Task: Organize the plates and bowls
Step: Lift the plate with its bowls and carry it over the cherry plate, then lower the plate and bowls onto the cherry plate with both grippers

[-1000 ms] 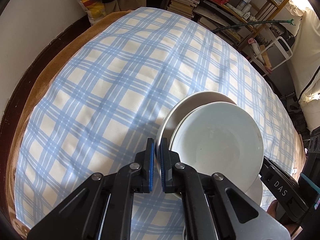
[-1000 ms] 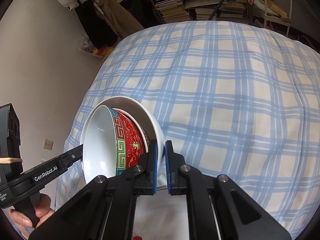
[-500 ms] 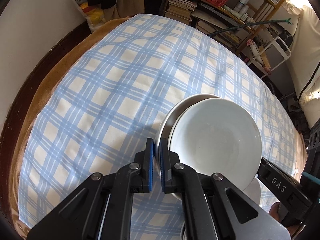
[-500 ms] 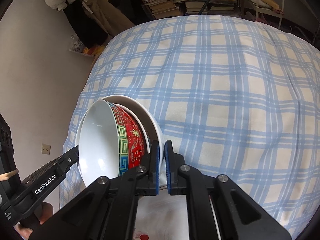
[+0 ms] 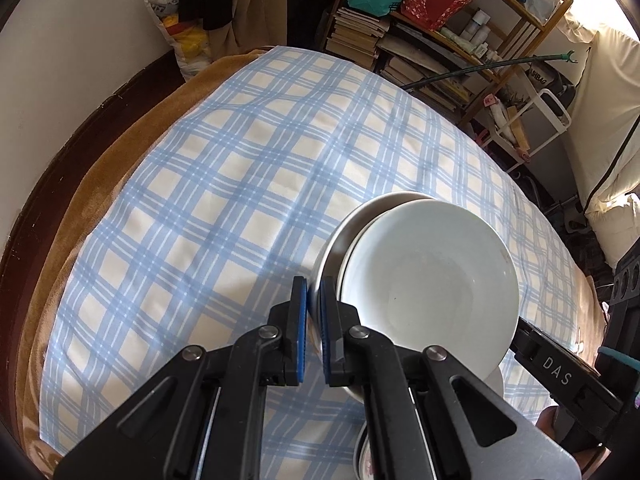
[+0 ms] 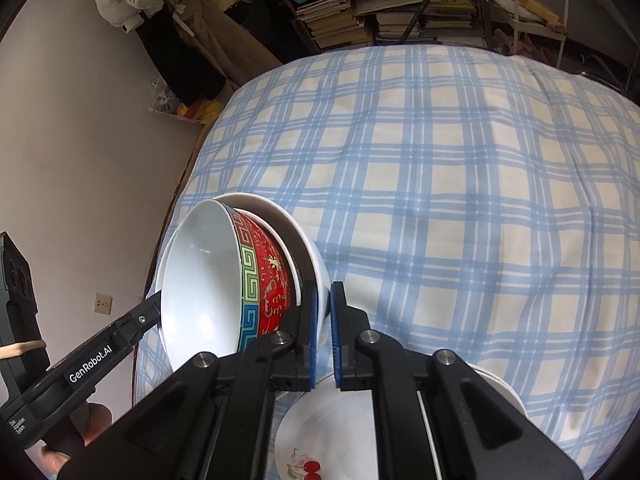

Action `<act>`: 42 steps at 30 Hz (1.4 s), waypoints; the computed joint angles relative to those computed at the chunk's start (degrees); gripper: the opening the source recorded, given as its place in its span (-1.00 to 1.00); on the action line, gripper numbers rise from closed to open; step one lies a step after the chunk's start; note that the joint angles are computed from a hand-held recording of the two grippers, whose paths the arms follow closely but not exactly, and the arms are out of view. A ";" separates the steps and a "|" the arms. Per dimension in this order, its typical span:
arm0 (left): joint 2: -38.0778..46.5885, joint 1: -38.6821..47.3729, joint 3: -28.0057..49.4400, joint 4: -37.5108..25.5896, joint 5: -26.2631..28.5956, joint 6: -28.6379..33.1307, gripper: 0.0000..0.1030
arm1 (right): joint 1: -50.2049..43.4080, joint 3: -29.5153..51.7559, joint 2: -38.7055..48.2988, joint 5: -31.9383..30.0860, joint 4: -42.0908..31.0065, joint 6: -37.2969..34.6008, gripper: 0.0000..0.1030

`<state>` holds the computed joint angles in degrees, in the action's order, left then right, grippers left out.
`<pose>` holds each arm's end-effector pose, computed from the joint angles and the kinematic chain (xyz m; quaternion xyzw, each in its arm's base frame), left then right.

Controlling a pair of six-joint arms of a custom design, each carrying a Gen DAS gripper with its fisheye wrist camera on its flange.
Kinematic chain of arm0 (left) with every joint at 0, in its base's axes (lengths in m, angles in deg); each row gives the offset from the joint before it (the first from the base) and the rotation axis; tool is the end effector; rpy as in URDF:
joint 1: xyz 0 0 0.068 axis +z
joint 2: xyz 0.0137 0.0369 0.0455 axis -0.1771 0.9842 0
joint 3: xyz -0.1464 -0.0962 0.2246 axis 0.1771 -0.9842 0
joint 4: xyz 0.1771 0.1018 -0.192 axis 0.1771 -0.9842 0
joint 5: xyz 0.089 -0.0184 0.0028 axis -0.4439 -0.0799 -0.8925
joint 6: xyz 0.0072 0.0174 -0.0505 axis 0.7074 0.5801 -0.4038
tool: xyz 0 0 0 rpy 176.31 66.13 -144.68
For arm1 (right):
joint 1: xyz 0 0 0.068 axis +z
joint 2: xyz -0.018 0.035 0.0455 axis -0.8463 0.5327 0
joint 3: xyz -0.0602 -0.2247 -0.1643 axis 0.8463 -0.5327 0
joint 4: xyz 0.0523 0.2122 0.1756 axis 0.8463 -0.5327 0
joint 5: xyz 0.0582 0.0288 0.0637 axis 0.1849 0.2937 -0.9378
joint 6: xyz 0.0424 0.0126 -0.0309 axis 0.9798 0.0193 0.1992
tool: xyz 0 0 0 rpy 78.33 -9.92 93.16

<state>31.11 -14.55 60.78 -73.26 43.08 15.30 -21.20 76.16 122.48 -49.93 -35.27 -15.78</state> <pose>0.2950 -0.0325 0.2156 0.0975 0.9705 -0.1425 0.1683 0.2617 0.1905 0.2644 0.2681 0.9300 0.1692 0.1860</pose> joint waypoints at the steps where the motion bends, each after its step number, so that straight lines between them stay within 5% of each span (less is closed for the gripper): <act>1: -0.30 0.05 -0.03 -0.42 0.45 -0.07 -0.92 | 0.23 0.40 -0.35 0.52 -0.88 0.22 -0.81; 12: -9.04 -2.27 -4.26 -5.11 2.21 -1.64 -0.92 | 3.98 0.84 -6.86 3.95 -10.39 3.74 -0.81; 25: -22.08 -11.24 -13.27 -10.22 -2.54 -4.54 -0.93 | 15.42 -4.18 -15.61 7.83 -19.59 17.52 -0.81; 42: -26.59 -21.60 -18.36 -11.34 -12.33 -8.07 -0.94 | 21.10 -10.98 -18.44 5.88 -17.58 21.69 -0.82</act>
<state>4.52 -36.15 42.42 -84.59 30.76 7.23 -0.10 65.18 104.04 -44.05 -52.86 5.91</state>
